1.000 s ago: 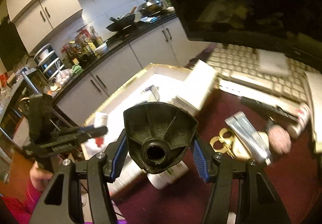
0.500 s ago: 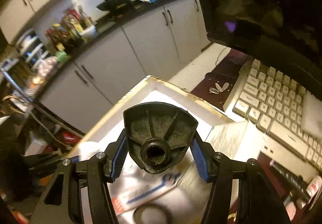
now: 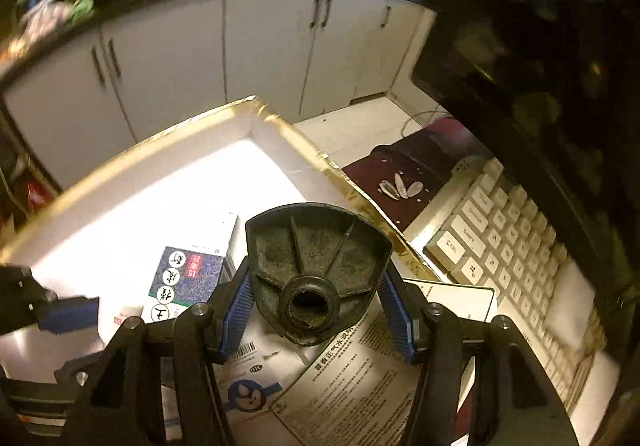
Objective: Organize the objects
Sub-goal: 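Open both tools to drop the bottle and holder into the tray, then move both open tools back over the items on the cloth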
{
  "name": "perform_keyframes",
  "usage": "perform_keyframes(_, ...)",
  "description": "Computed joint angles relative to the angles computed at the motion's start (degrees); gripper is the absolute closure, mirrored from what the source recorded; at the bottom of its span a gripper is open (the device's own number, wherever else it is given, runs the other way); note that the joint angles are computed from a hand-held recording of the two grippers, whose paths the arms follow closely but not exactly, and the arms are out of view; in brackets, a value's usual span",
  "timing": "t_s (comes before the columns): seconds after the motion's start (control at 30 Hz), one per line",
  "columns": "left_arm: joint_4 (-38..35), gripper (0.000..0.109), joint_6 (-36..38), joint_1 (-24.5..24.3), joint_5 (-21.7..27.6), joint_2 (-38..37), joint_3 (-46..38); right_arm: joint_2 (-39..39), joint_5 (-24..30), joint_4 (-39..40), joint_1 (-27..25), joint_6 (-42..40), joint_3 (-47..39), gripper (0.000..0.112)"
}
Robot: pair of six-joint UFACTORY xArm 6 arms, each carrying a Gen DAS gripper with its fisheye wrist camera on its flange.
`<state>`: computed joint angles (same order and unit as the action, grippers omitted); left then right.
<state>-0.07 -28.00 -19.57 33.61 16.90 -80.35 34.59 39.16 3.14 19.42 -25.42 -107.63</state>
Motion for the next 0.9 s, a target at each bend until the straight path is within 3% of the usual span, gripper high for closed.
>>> perform_keyframes(0.13,-0.6,0.082,-0.2,0.1,-0.5,-0.3,0.5,1.7,4.2,2.9,-0.9,-1.7,-3.9,0.043)
perform_keyframes(0.27,-7.7,0.081,5.1,0.4,-2.7,-0.5,1.7,-0.7,2.1,8.0,-1.8,-4.3,-0.5,0.039)
perform_keyframes(0.37,-7.2,0.063,4.0,0.4,-4.5,-1.6,3.8,-3.5,0.4,13.1,-2.4,-6.6,2.8,0.035)
perform_keyframes(0.43,-5.6,0.047,2.3,0.3,-6.5,-3.1,6.0,-6.7,-1.1,18.7,-3.1,-9.6,6.5,0.035)
perform_keyframes(0.53,-3.2,0.045,-0.2,0.2,-9.3,-5.3,9.4,-13.5,-3.0,26.7,-4.5,-13.7,14.4,0.034)
perform_keyframes(0.77,-10.3,0.039,4.7,-3.0,-18.7,-11.6,18.0,-31.3,-2.2,41.1,-9.6,-25.1,34.1,0.033)
perform_keyframes(0.9,-14.2,0.037,10.7,-6.4,-18.0,-11.0,15.9,-40.6,-2.6,48.1,-13.8,-29.7,46.7,0.032)
